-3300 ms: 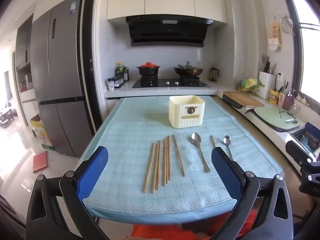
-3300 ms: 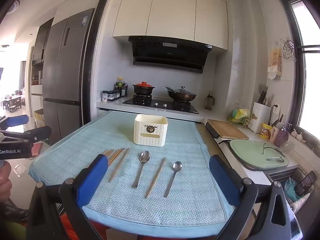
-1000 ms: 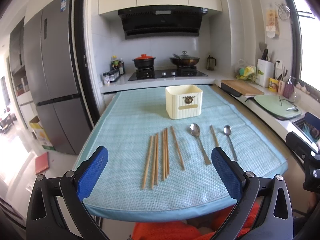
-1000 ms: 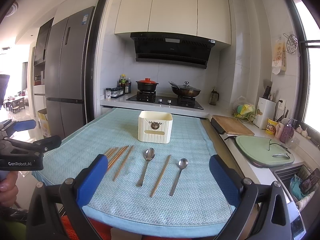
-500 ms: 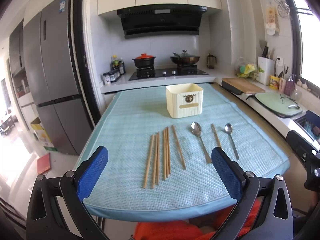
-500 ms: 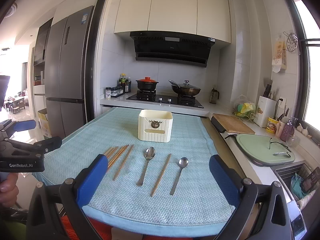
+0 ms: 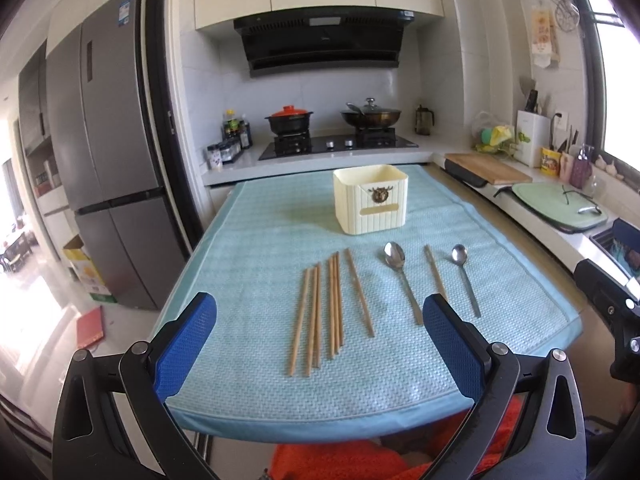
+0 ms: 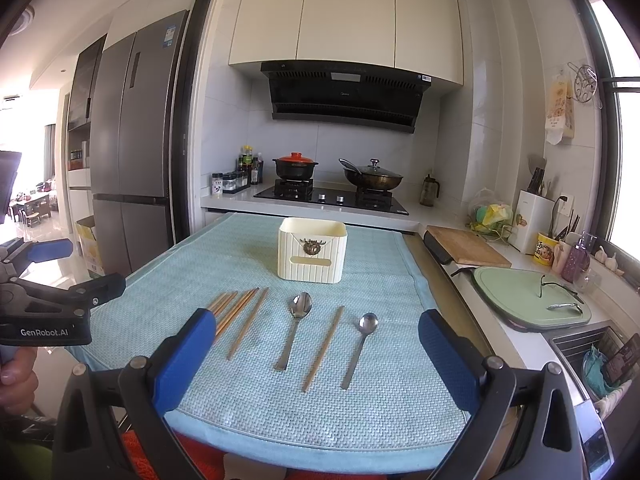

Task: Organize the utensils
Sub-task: 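Grasp a wooden chopstick with the left tool while the right tool grasps a metal spoon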

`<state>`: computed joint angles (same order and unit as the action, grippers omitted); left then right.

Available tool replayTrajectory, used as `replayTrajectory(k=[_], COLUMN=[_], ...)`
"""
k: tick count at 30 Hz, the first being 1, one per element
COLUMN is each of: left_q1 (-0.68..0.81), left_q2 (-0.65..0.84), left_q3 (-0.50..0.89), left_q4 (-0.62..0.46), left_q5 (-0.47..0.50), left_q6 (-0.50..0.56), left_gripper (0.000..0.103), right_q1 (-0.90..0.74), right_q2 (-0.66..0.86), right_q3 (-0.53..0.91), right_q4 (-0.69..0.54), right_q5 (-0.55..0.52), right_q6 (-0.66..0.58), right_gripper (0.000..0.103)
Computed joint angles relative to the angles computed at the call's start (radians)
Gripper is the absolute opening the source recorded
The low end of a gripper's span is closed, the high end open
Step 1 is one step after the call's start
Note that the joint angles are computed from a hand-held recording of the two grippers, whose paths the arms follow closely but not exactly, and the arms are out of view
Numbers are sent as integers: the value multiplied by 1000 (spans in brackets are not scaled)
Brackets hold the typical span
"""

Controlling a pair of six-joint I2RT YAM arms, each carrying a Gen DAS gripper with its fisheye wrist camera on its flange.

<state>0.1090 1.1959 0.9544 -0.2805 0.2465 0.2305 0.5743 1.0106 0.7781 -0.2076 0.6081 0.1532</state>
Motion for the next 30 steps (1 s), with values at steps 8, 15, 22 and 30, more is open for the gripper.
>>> replayTrajectory(k=[8,15,22,30], left_q1=[18,43,120,91], left_q2=[7,50,216,608], left_q3=[2,31,133,423], left_q4=[-7,-20,6,-80], left_q5=[38,85,120,96], left_q6=[1,-4,-31,28], left_gripper=[103,103,103,103], right_q1=[-6,-16,-140,-414], right_q2=[10,17,35,176], right_q3=[17,19,36,96], right_q4=[-16,-11,2,6], right_q5=[-10,-23,-133,-378], right_q6=[6,8,-6,-24], right_gripper=[103,103,103,103])
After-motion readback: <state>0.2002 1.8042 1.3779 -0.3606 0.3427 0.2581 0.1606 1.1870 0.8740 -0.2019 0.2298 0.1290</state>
